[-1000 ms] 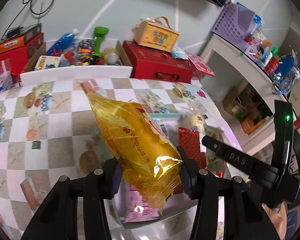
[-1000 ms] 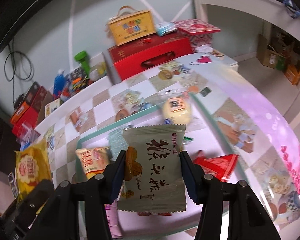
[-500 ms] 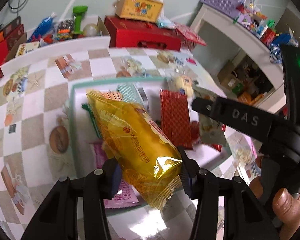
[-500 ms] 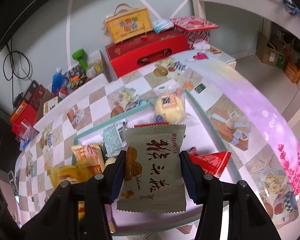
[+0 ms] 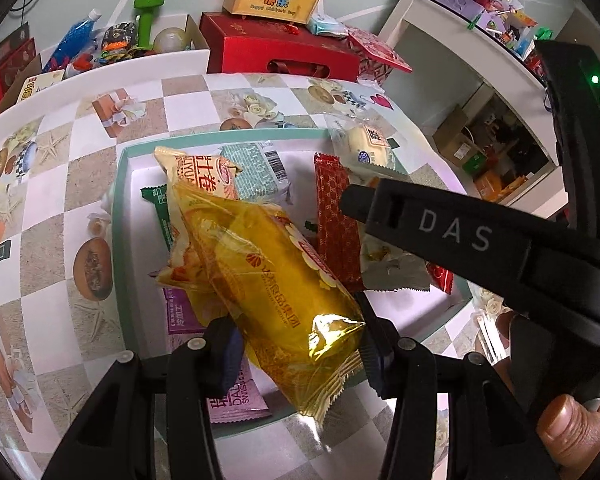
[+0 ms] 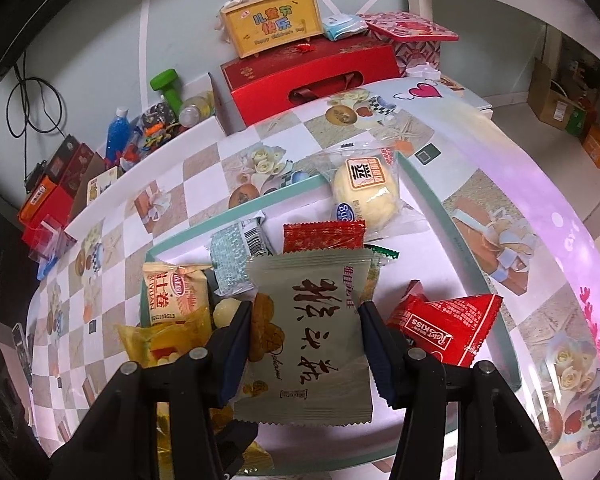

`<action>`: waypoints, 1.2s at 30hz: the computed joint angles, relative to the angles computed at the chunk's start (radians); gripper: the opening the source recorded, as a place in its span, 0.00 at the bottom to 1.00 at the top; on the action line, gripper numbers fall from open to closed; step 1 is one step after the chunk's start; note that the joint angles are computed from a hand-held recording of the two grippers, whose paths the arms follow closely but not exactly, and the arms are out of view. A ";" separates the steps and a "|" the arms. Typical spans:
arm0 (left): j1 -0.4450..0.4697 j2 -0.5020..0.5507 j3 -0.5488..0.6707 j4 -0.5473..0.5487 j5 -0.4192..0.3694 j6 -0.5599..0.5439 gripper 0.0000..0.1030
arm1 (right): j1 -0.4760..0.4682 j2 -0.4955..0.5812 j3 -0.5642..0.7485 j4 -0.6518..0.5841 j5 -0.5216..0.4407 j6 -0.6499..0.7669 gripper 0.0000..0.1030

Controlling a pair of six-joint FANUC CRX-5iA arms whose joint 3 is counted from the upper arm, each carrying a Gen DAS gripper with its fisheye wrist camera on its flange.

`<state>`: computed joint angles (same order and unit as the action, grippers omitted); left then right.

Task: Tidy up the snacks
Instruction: 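Carry the white biscuit pack and yellow chip bag over the tray with both tools, then open both tools to release the biscuit pack and chip bag into the tray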

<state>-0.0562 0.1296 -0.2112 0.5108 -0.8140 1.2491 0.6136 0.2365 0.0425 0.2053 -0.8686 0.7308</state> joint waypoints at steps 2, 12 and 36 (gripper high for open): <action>-0.001 0.003 0.003 -0.005 -0.003 0.005 0.50 | 0.000 0.005 0.006 -0.007 -0.003 0.007 0.55; -0.011 0.019 0.039 -0.072 -0.024 0.056 0.61 | -0.005 0.013 0.020 -0.029 -0.013 0.027 0.56; 0.042 -0.051 0.022 -0.101 0.005 0.114 0.63 | -0.009 -0.016 -0.008 0.008 -0.002 -0.023 0.68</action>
